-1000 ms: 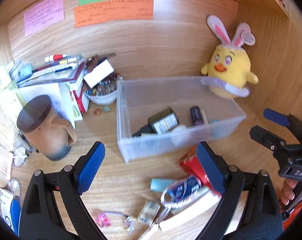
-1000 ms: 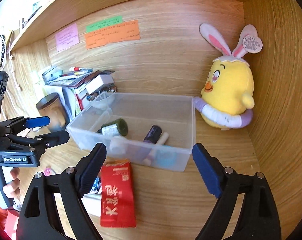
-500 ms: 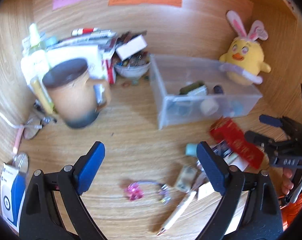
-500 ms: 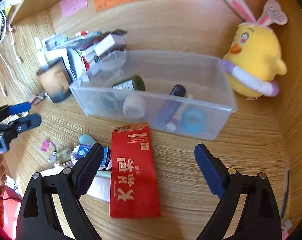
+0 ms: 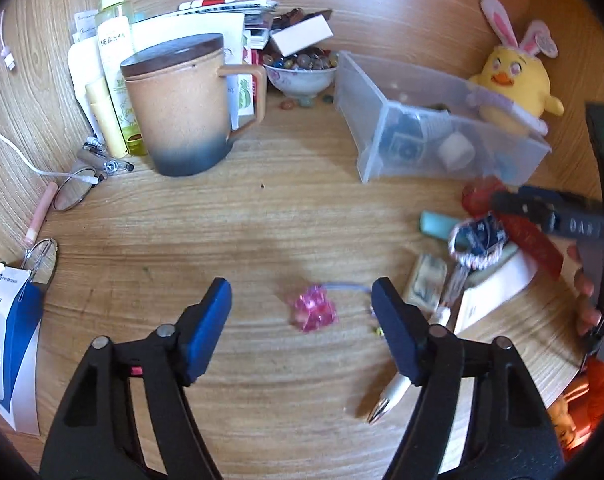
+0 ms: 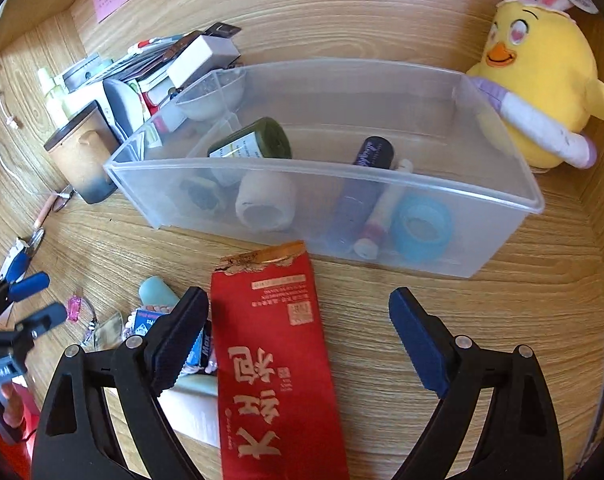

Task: Organize objects
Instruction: 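Grasp the red packet with the right tool while the left grasps the pink hair clip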

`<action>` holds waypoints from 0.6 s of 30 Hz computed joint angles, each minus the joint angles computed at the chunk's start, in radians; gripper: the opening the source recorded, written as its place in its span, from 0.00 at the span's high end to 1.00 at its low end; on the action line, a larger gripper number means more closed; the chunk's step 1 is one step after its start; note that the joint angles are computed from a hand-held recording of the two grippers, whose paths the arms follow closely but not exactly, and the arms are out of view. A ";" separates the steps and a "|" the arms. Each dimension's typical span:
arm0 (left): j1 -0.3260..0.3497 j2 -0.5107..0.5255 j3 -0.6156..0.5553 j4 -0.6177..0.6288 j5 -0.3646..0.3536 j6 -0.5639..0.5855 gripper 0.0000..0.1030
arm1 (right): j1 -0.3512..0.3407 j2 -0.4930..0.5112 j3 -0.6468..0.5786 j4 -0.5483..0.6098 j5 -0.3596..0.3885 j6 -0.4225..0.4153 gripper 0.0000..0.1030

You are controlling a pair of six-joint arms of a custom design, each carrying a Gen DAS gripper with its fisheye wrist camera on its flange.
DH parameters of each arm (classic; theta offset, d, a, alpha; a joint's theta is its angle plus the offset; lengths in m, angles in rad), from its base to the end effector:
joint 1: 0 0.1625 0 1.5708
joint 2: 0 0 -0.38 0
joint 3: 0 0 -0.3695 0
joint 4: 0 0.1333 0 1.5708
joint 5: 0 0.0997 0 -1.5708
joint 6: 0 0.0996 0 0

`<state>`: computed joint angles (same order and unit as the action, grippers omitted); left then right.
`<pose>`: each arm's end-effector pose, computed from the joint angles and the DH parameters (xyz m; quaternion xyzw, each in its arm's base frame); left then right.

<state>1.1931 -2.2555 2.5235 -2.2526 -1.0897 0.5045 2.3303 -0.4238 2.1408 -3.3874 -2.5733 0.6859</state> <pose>0.0772 -0.2918 0.3183 0.3615 0.8804 -0.1843 0.2453 0.3092 -0.2540 -0.0902 0.0083 -0.8762 0.3502 0.3311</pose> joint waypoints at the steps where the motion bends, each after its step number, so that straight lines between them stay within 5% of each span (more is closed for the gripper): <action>1: 0.003 -0.006 0.004 0.005 0.001 0.006 0.34 | -0.001 0.001 -0.011 0.022 -0.004 0.000 0.12; 7: 0.047 0.022 0.004 -0.016 -0.005 0.035 0.54 | -0.021 0.012 -0.054 0.082 -0.007 -0.019 0.14; 12: 0.034 0.004 0.028 -0.045 0.012 0.071 0.80 | -0.033 0.014 -0.047 0.056 0.010 -0.046 0.44; 18: 0.033 0.014 0.042 -0.083 0.000 0.072 0.80 | -0.013 0.021 -0.039 0.046 -0.023 -0.039 0.48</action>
<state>1.2259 -2.2417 2.5658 -2.3357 -1.0897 0.5762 2.3174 -0.4023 2.1018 -3.3415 -2.5961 0.6465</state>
